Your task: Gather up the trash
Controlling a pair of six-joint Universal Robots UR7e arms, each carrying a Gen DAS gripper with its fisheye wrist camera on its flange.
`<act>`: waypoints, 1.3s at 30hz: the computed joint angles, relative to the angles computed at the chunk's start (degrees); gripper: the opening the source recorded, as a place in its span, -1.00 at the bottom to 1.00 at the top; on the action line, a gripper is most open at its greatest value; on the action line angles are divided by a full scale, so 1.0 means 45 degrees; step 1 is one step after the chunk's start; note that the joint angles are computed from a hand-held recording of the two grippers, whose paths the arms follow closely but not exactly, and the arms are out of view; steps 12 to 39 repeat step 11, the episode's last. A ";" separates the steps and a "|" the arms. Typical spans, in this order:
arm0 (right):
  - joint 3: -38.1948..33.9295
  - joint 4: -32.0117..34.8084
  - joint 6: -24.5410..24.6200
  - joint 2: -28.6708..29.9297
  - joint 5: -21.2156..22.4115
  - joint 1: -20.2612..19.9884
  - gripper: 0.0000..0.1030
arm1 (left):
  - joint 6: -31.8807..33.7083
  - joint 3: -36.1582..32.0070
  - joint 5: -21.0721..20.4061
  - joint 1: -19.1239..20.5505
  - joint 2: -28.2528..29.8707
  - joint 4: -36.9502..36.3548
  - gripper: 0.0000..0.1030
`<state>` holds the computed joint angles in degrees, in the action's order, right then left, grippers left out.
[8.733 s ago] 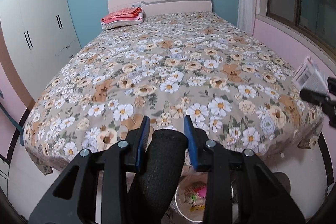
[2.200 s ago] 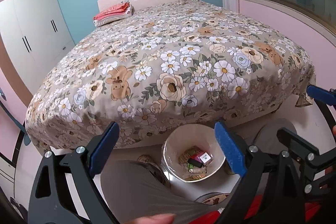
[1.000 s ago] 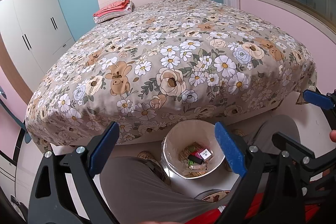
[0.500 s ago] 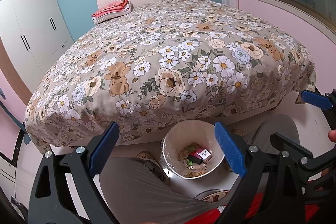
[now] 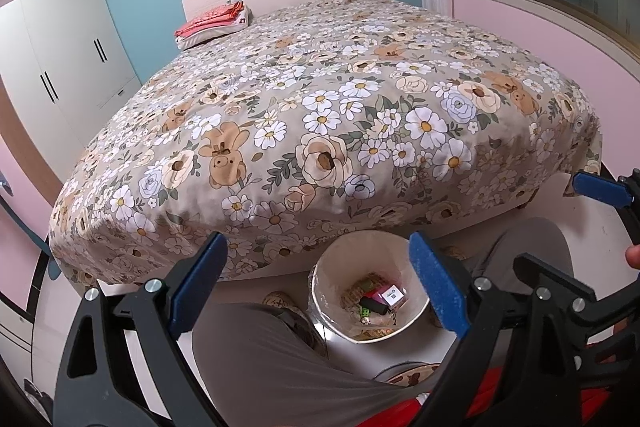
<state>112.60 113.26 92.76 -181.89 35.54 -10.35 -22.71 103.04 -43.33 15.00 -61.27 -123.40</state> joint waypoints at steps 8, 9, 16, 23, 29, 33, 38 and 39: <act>0.0050 -0.0045 0.0138 -0.0064 0.0084 0.0107 0.92 | -0.0198 -0.0031 0.0127 -0.0003 -0.0065 0.0293 0.75; 0.0047 0.0044 0.0054 -0.0076 0.0042 0.0023 0.92 | -0.0148 0.0006 0.0155 -0.0038 -0.0083 0.0248 0.75; 0.0047 0.0125 -0.0053 -0.0056 0.0008 -0.0055 0.92 | -0.0076 0.0005 0.0147 -0.0039 -0.0074 0.0198 0.75; 0.0047 0.0125 -0.0053 -0.0056 0.0008 -0.0055 0.92 | -0.0076 0.0005 0.0147 -0.0039 -0.0074 0.0198 0.75; 0.0047 0.0125 -0.0053 -0.0056 0.0008 -0.0055 0.92 | -0.0076 0.0005 0.0147 -0.0039 -0.0074 0.0198 0.75; 0.0047 0.0125 -0.0053 -0.0056 0.0008 -0.0055 0.92 | -0.0076 0.0005 0.0147 -0.0039 -0.0074 0.0198 0.75; 0.0047 0.0125 -0.0053 -0.0056 0.0008 -0.0055 0.92 | -0.0076 0.0005 0.0147 -0.0039 -0.0074 0.0198 0.75; 0.0047 0.0125 -0.0053 -0.0056 0.0008 -0.0055 0.92 | -0.0076 0.0005 0.0147 -0.0039 -0.0074 0.0198 0.75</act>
